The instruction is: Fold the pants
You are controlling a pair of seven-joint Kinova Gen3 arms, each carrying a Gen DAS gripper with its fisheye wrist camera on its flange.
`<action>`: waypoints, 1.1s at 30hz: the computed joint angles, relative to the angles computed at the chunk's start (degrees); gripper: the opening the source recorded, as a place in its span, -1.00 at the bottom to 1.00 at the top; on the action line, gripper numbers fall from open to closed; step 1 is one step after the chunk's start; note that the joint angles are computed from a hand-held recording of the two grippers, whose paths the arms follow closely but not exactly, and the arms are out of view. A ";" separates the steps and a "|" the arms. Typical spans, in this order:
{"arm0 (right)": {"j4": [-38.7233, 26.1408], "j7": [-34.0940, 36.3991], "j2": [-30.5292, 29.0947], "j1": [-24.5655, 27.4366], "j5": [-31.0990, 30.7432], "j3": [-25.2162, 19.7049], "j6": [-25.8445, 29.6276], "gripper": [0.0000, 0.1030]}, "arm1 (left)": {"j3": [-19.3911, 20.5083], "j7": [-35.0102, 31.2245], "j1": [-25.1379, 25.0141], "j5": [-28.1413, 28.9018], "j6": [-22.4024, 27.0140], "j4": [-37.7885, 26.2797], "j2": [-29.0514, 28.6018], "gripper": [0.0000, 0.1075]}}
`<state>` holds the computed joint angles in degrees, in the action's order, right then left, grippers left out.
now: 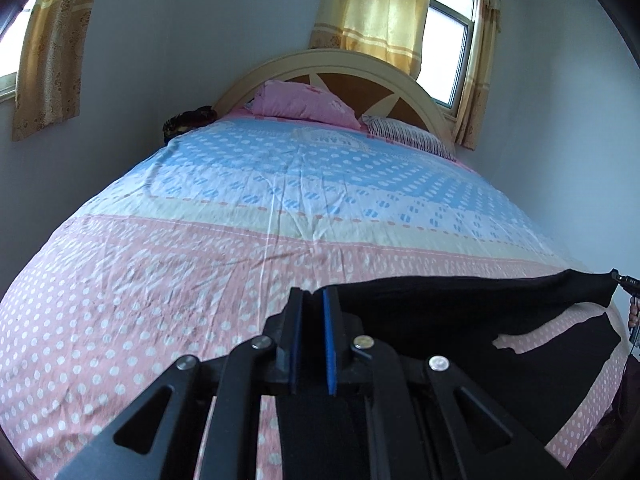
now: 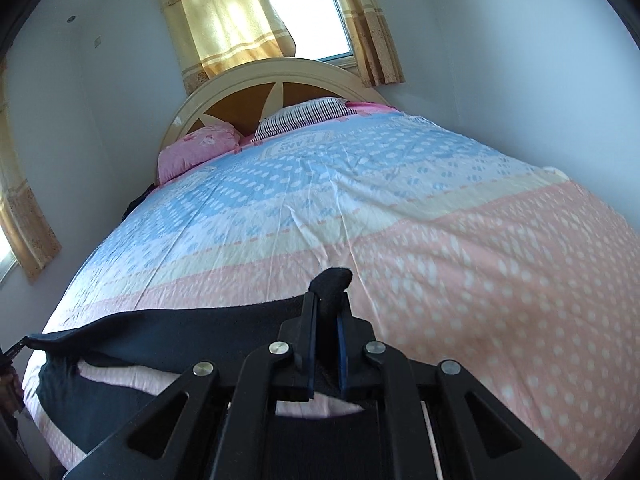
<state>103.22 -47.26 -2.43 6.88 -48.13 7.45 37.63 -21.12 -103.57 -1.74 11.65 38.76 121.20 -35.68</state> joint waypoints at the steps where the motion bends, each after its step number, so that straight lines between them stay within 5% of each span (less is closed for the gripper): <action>1: 1.22 1.22 -0.59 0.44 -1.01 0.49 0.28 -0.85 | -0.58 -0.11 0.30 0.21 0.33 0.47 -0.61 -0.81; 6: 5.52 3.29 -2.40 -1.47 -1.67 5.75 2.09 -0.85 | -1.81 -0.47 0.54 -0.21 0.81 4.02 -4.62 -0.81; 9: 6.67 -0.46 -3.17 -7.88 2.59 11.72 2.24 -0.85 | -2.13 -0.23 0.26 -1.09 1.54 5.55 -6.11 -0.81; 11: 5.90 -5.09 -2.85 -7.73 7.20 11.00 4.01 -0.79 | -2.57 -0.07 0.34 -1.41 1.92 6.52 -7.10 -0.81; 12: 6.04 -7.42 -3.03 -6.31 9.53 9.05 3.57 -0.67 | -2.84 -0.02 0.44 -1.61 2.17 6.86 -7.36 -0.81; 14: 6.38 -12.08 -4.18 -1.86 14.19 3.74 2.44 0.01 | -2.34 0.05 0.14 -2.38 2.46 7.61 -7.73 -0.81; 15: 6.56 -14.41 -5.18 0.48 16.14 1.08 1.96 0.08 | -2.05 0.14 -0.24 -2.85 2.78 8.00 -8.25 -0.81; 20: 8.72 -24.19 -15.39 6.83 27.79 -12.18 -2.24 0.08 | -2.07 0.55 -0.10 -3.60 2.57 8.98 -9.36 -0.81; 24: 7.71 -28.66 -20.22 1.84 37.11 -22.79 -1.04 0.08 | -2.51 0.85 0.58 -3.65 1.75 9.43 -9.75 -0.81; 29: 6.13 -36.50 -14.94 -6.89 48.76 -36.07 -0.85 0.08 | -2.61 0.99 0.96 -4.08 0.92 10.03 -10.23 -0.81; 33: 4.95 -40.09 -7.31 -8.03 58.08 -46.68 -1.92 0.08 | 0.73 1.29 -0.85 -5.89 0.48 10.19 -10.77 -0.81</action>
<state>108.17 -87.35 -9.74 -1.15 9.96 -39.23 35.70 -20.40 -102.28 -2.59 5.76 39.24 131.40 -46.44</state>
